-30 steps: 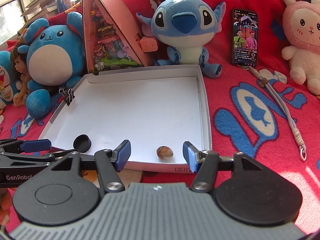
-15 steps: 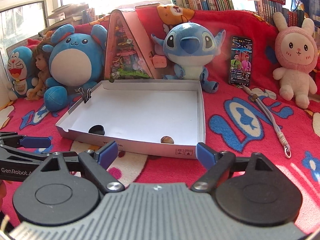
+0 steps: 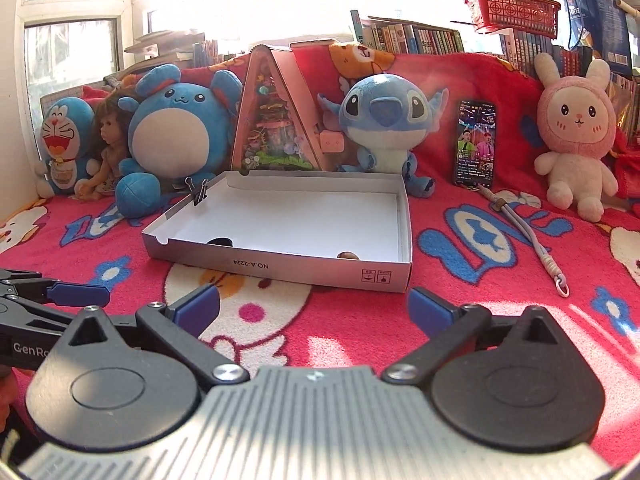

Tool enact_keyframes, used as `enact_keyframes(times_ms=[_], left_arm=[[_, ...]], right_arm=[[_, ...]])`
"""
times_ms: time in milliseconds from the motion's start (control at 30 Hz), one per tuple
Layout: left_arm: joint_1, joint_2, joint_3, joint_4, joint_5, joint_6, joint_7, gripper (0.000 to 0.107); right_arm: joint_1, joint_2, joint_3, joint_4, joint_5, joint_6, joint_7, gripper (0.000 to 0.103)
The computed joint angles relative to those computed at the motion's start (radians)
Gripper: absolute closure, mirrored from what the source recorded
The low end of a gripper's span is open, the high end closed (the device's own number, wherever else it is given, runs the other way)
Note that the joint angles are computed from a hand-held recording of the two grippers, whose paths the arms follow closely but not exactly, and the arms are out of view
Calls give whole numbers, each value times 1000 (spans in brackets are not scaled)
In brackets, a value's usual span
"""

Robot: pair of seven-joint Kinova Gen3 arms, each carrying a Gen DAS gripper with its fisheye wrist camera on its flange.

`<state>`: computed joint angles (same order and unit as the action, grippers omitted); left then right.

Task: Organize rigid objects
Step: 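Withdraw both tools from the box back toward the remaining items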

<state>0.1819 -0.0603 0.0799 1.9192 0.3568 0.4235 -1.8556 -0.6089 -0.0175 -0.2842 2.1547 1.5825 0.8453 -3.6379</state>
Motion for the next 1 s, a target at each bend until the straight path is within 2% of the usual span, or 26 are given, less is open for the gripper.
enact_keyframes(times_ms=[233, 367, 500, 667, 867, 1000], left_arm=[[11, -36, 13, 62, -58, -72, 51, 23], [27, -50, 0, 88, -63, -85, 59, 23], [31, -61, -2, 111, -81, -86, 72, 23], [18, -79, 21, 143, -152, -104, 142, 25], [38, -88, -20, 159, -121, -105, 132, 34], [7, -98, 11, 176, -171, -130, 188, 42]], right_arm=[[-47, 13, -32, 52, 5, 113, -86, 0], [-76, 26, -44, 69, -12, 166, -107, 0], [-102, 36, -52, 85, -34, 192, -127, 0], [-124, 44, -54, 93, -67, 208, -137, 0], [-145, 54, -57, 94, -98, 238, -150, 0], [-159, 62, -60, 95, -111, 253, -168, 0]])
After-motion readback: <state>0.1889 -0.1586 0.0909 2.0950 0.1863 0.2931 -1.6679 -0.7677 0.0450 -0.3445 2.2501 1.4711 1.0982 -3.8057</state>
